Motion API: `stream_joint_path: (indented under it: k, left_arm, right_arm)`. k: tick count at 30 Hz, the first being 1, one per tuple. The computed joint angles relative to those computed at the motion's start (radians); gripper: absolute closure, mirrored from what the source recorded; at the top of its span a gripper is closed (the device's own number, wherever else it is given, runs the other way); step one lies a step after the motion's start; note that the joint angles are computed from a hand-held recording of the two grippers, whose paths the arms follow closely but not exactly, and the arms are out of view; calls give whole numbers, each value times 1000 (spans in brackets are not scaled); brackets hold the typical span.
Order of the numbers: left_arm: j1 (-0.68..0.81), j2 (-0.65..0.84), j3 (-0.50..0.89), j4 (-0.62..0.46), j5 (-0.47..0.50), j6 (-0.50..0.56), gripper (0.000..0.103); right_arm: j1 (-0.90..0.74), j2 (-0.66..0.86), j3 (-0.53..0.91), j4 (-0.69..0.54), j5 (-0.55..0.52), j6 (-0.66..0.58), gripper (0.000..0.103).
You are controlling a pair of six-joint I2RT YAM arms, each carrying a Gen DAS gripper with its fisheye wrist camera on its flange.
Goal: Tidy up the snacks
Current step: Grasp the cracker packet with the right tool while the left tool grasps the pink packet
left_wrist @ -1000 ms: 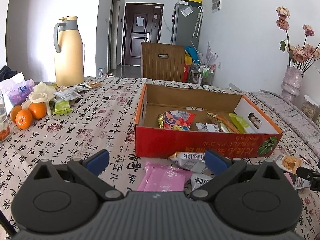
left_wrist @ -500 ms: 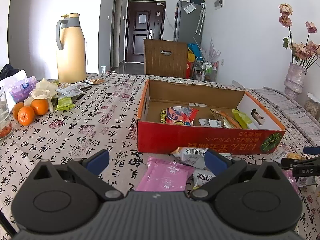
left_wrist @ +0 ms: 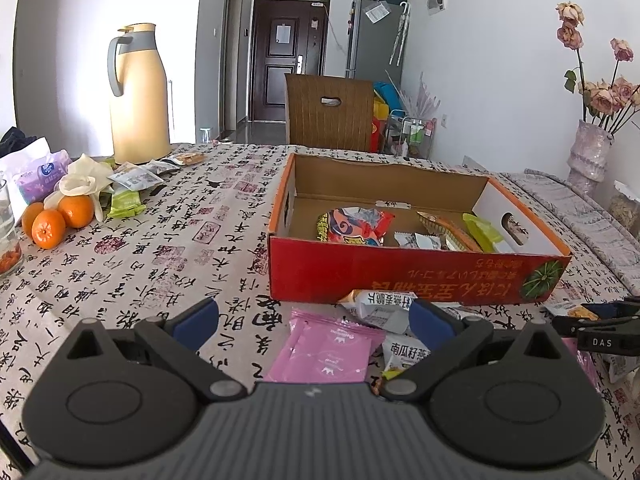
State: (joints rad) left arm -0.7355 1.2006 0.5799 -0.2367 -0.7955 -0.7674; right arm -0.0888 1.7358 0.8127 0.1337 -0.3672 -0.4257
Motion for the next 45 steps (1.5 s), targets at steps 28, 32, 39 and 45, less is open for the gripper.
stream_joint_path:
  k: [28, 32, 39, 45]
  left_arm:
    - [98, 154, 68, -52, 121, 70, 0]
    - [127, 186, 74, -27, 165, 96, 0]
    - [149, 219, 79, 6, 213, 116, 15]
    - [162, 232, 70, 29, 256, 125, 36]
  right_arm:
    - [-134, -211, -254, 254, -206, 212, 58]
    - [-145, -225, -276, 268, -211, 231, 58]
    - [-154, -227, -301, 278, -207, 245, 58]
    - [-151, -230, -315, 284, -200, 249, 58]
